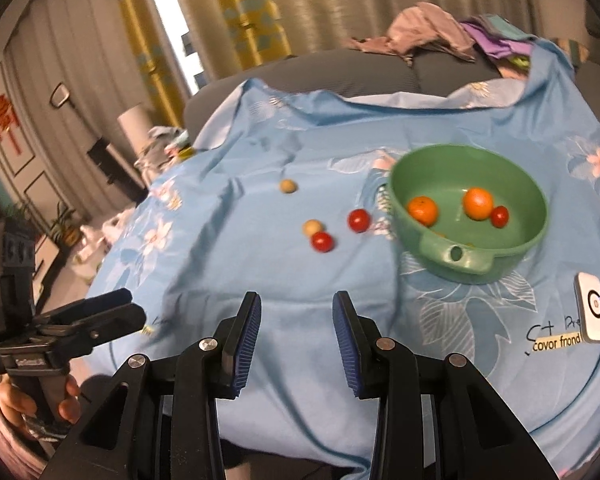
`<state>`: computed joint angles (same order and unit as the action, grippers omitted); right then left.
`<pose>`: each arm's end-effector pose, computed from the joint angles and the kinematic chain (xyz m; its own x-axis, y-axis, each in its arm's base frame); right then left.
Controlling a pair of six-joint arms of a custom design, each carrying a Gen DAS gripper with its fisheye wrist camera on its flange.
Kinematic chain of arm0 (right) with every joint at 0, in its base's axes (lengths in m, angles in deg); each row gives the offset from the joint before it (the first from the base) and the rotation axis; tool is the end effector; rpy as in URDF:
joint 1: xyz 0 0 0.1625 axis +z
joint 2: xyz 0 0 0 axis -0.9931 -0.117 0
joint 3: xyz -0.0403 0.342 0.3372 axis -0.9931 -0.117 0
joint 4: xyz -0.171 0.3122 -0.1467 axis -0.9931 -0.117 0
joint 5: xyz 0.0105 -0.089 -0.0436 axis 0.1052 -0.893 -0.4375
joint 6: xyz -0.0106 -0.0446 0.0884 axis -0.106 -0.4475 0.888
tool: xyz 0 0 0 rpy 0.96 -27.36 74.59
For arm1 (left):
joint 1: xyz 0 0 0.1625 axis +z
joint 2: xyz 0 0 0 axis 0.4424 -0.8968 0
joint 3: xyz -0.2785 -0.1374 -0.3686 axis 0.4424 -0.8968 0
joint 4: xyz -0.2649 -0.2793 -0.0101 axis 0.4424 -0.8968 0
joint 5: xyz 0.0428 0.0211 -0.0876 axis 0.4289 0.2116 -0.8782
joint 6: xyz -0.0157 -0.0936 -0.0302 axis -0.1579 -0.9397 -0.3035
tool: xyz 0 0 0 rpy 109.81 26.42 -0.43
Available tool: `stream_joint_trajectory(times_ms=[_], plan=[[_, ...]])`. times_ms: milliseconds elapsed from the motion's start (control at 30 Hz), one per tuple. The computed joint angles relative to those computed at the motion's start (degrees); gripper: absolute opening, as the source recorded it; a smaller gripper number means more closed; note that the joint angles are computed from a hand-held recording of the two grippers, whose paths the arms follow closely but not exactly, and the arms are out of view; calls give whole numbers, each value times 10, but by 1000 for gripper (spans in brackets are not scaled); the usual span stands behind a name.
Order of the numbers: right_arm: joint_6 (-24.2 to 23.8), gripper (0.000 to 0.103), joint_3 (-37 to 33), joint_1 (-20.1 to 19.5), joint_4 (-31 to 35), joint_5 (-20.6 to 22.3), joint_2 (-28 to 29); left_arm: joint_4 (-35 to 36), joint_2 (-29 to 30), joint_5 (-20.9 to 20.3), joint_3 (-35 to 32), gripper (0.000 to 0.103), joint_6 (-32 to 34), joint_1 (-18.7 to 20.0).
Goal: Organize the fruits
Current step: 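Move both open tools back toward the remaining cherry tomatoes, then grasp a red cherry tomato with the left tool while the right tool grasps another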
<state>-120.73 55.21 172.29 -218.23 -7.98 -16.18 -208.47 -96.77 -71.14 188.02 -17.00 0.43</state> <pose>0.1260 -0.5356 0.2127 -0.6476 -0.6928 0.3171 -0.7619 0.5824 -0.2834 -0.2683 -0.3789 0.0987 -0.9092 -0.2332 -0.3449 0.1374 0.6139 -0.7774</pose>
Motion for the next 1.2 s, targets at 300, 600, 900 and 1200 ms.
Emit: stream_joint_trajectory(times_ms=[300, 600, 900, 1200], plan=[[-9, 37, -2, -10, 12, 14, 9, 40, -1, -12, -1, 98, -20, 10], [6, 37, -70, 2, 20, -14, 75, -27, 18, -60, -74, 81, 176, 110], [-21, 37, -126, 6, 35, -51, 117, 14, 64, -157, -229, 53, 375, 222], [-18, 37, -157, 0, 64, -58, 133, 56, 97, -175, -303, 43, 419, 257]])
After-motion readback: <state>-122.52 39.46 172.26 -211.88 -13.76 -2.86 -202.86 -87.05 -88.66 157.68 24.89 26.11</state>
